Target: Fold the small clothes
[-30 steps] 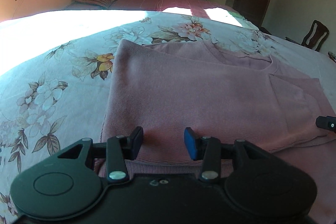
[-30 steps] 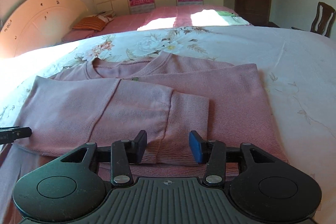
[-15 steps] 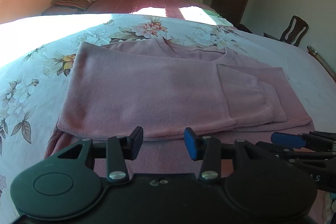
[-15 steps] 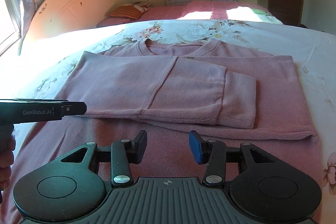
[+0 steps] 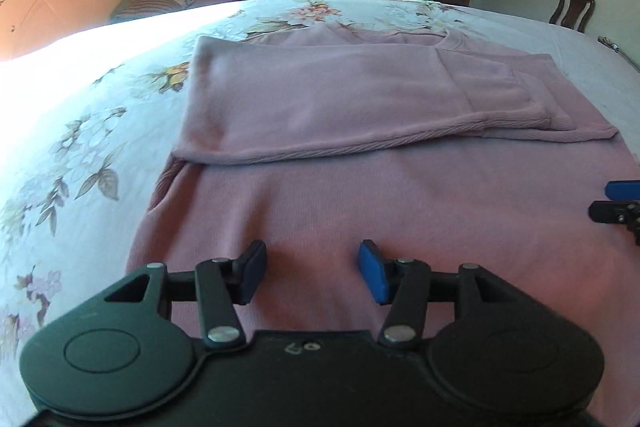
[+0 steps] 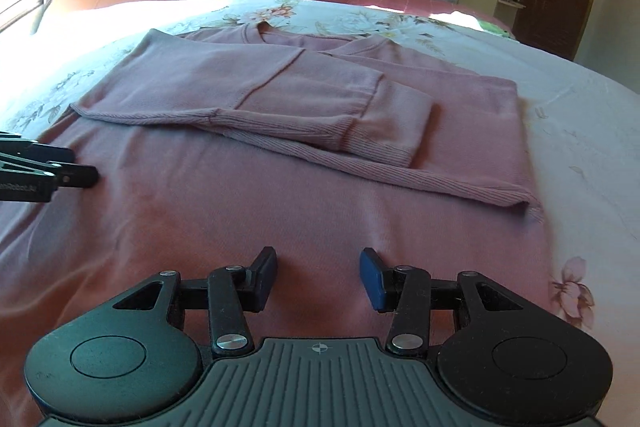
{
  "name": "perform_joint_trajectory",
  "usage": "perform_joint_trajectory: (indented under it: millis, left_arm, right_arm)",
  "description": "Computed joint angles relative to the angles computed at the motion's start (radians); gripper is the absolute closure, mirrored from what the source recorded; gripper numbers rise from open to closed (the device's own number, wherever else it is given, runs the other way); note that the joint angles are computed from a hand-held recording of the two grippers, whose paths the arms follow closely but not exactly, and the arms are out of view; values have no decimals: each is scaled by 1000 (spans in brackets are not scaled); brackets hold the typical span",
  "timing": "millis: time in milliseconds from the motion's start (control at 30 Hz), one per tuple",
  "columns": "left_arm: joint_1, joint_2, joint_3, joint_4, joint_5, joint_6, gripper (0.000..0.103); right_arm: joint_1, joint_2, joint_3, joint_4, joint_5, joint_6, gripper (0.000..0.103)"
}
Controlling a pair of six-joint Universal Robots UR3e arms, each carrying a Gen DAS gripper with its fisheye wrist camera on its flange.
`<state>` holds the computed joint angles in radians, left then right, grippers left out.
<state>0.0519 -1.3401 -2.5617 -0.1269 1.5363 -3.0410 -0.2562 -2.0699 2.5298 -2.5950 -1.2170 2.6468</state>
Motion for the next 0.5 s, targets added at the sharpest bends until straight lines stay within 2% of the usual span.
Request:
perform_joint_trajectory:
  millis: [100,167,233,300,400,500]
  left_arm:
    - [58,171,-59,-120,15,-12,50]
    - [35,231,-38,-208,45,-64,53]
    - [7,274,-20,-256,33,-114,53]
    - [-58,271,0,-251,24,-153,53]
    - [-184,176,38,-186,26,-191,53]
    - [-234,137,19,-175,12,-167,53]
  right_arm:
    - [-82,-139,25,126,25,-59,58]
    - [-146,-253,7,297,114,-80,58]
    - [-154,-321,-15,411,183,-77,58]
    - [-68,-306,-17,365,175,-26,58]
    - [109,-195,-10,192,106,97,58]
    - [230,-148,-1,136,18,173,58]
